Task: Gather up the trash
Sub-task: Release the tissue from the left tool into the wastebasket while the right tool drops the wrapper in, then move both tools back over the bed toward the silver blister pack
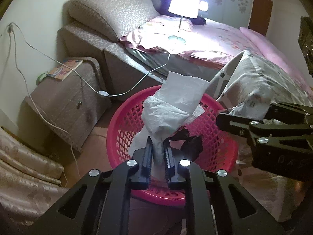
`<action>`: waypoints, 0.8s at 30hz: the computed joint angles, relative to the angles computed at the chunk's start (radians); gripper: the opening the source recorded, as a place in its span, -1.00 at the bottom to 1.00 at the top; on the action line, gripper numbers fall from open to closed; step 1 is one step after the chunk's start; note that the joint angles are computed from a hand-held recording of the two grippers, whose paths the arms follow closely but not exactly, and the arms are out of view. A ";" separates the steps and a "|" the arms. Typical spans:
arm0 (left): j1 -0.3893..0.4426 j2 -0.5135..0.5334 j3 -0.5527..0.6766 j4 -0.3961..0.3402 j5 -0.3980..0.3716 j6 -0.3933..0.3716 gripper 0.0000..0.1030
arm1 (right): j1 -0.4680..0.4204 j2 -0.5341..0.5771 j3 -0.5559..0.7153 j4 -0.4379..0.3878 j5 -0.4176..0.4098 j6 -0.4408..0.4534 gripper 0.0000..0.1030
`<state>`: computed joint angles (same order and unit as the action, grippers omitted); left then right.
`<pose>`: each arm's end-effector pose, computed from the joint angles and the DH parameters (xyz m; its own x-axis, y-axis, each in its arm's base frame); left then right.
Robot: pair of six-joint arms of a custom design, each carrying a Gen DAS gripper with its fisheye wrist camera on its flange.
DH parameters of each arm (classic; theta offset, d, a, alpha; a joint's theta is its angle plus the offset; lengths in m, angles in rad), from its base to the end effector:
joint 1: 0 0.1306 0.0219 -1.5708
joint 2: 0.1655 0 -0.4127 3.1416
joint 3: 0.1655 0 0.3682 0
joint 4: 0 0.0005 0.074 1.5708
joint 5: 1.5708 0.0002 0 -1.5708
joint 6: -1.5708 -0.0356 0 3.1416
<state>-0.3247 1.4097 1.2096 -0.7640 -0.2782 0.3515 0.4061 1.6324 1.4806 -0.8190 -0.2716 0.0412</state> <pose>0.4258 -0.1335 0.3811 -0.7855 -0.0849 -0.6130 -0.1194 0.9927 0.0155 0.4923 0.2215 0.3875 -0.7362 -0.3597 -0.5733 -0.5505 0.8110 0.1980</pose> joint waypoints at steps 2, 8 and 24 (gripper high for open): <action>0.001 -0.001 0.000 -0.001 0.000 0.006 -0.58 | 0.001 0.001 0.001 0.004 -0.004 -0.009 0.20; 0.004 -0.013 -0.008 0.006 -0.011 0.024 0.08 | -0.003 -0.011 -0.005 0.016 0.001 -0.024 0.33; -0.061 -0.041 -0.014 0.068 -0.075 -0.009 0.37 | -0.104 -0.150 -0.157 0.115 0.013 -0.055 0.48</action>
